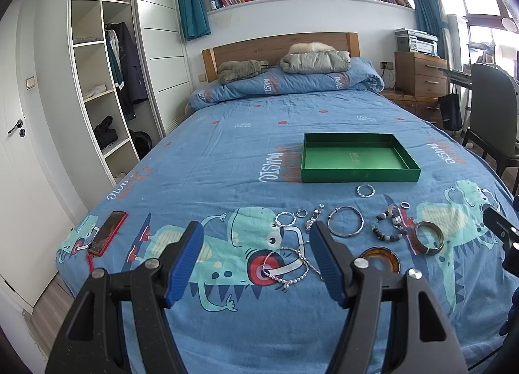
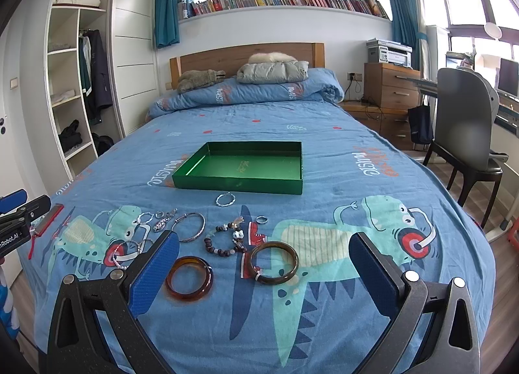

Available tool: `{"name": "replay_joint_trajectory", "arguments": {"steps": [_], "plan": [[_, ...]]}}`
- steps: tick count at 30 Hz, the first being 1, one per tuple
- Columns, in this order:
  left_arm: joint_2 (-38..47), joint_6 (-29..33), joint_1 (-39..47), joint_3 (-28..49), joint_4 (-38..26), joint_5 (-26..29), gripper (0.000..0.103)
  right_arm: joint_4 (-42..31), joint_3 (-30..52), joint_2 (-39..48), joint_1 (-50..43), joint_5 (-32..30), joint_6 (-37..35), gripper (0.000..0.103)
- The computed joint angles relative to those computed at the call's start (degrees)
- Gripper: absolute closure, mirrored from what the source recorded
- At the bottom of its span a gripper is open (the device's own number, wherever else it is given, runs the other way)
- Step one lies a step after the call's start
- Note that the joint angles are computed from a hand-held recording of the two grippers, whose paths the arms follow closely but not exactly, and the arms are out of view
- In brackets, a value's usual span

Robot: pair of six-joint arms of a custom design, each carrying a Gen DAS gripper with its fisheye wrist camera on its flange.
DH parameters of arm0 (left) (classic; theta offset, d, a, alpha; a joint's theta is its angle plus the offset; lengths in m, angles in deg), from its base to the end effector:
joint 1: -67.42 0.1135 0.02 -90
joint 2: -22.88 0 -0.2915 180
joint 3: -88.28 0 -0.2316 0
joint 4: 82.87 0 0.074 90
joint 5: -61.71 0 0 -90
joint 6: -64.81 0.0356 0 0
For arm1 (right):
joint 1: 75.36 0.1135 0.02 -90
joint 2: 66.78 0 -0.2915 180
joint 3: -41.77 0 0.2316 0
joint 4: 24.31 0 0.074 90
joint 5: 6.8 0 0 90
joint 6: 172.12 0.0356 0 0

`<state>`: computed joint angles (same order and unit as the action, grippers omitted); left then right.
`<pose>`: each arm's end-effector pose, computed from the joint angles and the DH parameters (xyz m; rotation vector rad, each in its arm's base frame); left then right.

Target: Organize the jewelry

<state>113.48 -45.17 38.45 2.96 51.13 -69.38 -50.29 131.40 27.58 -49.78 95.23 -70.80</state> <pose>0.2992 -0.1389 0.3541 -0.1842 2.1073 0.3261 0.3338 0.1516 0.3295 -0.1353 2.0938 0.1679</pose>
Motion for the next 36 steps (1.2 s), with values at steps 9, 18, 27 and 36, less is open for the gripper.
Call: {"name": "replay_joint_trajectory", "arguments": {"steps": [9,18,27,36], "plan": [[-0.02,-1.95,2.57,-0.75,-0.81,3.88,0.037,0.43,-1.05,-0.56,-0.75,0.45,0.79,0.0],[2.11,-2.91,4.86,0.22,-2.51,10.45,0.037,-1.04,-1.91,-0.11,-4.78,-1.22,2.05,0.001],[7.81,-2.01,3.99,0.06,3.71,20.01,0.037,-1.32,-1.52,3.37,-8.36,-6.44,0.34,0.018],[19.97,1.5,5.7,7.45,5.9,30.06,0.039,-5.91,9.3,16.97,-11.04,-14.5,-1.88,0.049]]}}
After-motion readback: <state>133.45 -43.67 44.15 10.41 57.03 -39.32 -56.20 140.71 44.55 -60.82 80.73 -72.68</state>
